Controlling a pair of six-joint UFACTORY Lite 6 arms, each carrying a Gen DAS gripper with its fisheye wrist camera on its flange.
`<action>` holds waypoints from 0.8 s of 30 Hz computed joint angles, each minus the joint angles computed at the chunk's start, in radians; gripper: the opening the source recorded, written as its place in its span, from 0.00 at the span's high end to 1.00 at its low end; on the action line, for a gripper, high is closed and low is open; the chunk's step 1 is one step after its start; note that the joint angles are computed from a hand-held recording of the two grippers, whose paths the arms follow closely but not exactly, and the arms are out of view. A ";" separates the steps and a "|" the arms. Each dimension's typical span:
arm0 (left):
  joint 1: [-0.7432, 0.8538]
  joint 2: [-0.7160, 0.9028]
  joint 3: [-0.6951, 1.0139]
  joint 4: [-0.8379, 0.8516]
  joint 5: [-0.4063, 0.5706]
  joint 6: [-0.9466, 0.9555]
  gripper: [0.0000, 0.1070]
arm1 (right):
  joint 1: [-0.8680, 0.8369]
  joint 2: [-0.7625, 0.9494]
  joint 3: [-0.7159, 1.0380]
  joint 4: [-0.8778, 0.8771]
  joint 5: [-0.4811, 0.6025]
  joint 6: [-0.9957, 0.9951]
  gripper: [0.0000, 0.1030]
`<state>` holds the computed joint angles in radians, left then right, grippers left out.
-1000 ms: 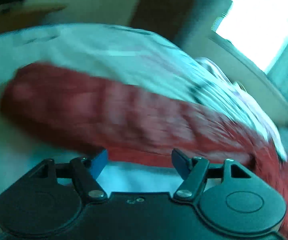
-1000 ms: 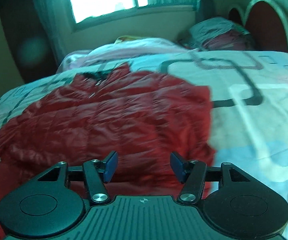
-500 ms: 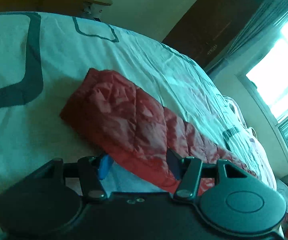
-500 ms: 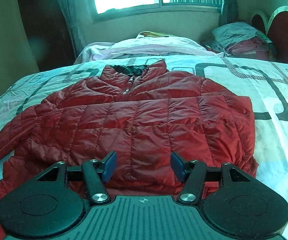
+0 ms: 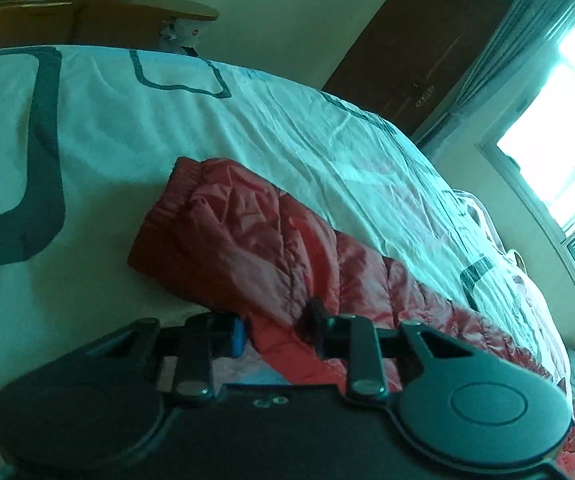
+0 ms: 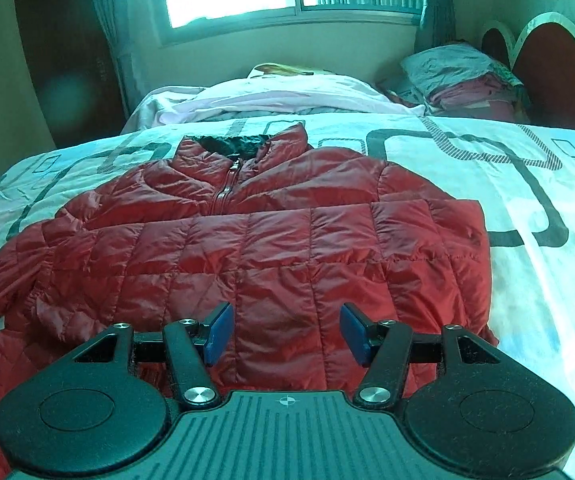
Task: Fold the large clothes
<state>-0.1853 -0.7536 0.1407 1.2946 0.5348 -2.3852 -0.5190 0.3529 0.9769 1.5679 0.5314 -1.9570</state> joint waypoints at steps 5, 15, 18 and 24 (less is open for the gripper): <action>-0.027 0.049 0.032 0.044 0.019 -0.012 0.92 | 0.007 0.025 0.031 0.011 -0.014 0.015 0.43; -0.227 0.278 0.302 0.193 0.152 -0.045 0.94 | -0.035 0.051 0.065 0.023 0.001 0.032 0.43; -0.304 0.449 0.468 0.278 0.138 -0.045 0.94 | -0.066 0.050 0.069 0.016 0.022 0.048 0.43; -0.447 0.858 0.892 0.360 0.055 0.067 0.94 | -0.140 0.045 0.080 -0.009 0.061 0.071 0.43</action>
